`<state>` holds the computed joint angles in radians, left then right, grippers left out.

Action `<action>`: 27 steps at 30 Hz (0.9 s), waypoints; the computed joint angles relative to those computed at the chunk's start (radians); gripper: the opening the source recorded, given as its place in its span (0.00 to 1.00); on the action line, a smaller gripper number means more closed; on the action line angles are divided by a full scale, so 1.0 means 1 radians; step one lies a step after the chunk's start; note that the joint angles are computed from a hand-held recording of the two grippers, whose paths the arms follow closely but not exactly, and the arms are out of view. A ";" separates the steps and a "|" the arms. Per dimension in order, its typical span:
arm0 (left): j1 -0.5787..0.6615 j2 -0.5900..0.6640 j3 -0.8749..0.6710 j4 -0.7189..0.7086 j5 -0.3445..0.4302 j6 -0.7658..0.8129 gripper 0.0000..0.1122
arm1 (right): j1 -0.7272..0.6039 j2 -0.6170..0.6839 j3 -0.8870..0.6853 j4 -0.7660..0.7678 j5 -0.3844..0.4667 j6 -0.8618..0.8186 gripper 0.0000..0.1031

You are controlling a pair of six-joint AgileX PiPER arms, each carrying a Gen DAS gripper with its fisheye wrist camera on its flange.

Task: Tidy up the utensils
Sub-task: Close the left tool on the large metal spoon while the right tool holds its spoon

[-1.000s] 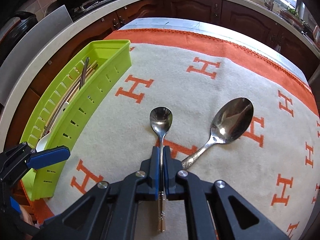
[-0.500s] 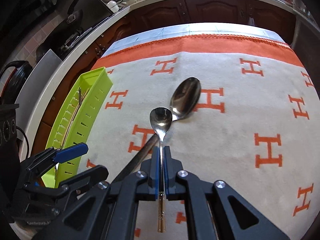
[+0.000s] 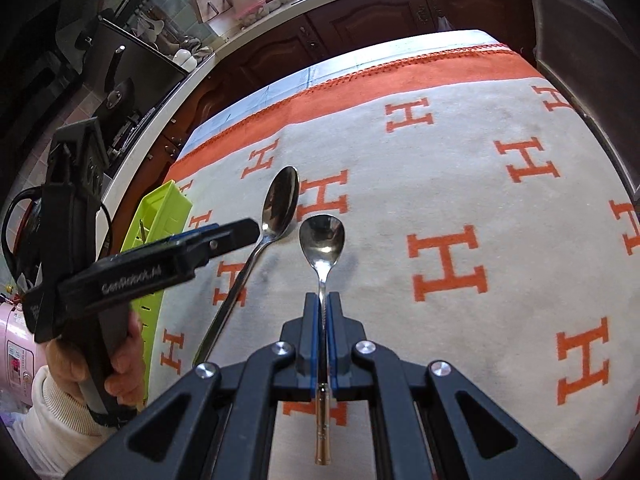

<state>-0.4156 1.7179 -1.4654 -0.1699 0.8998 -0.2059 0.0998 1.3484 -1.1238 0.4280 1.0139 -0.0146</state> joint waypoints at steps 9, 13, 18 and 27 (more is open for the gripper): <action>-0.080 0.133 -0.134 0.168 0.014 -0.051 0.57 | -0.107 -0.022 0.046 0.074 0.005 -0.100 0.03; -0.146 0.149 -0.145 0.283 0.019 -0.082 0.53 | -0.137 -0.015 0.065 0.100 0.003 -0.132 0.03; -0.176 0.149 -0.150 0.306 0.013 -0.087 0.33 | -0.171 -0.004 0.092 0.132 -0.001 -0.164 0.03; -0.151 0.095 -0.079 0.213 -0.018 -0.097 0.34 | -0.197 -0.010 0.117 0.156 0.003 -0.192 0.03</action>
<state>-0.5669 1.8132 -1.5446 0.0435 0.8818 -0.3027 -0.0967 1.3389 -1.0063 0.5844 1.0164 -0.2065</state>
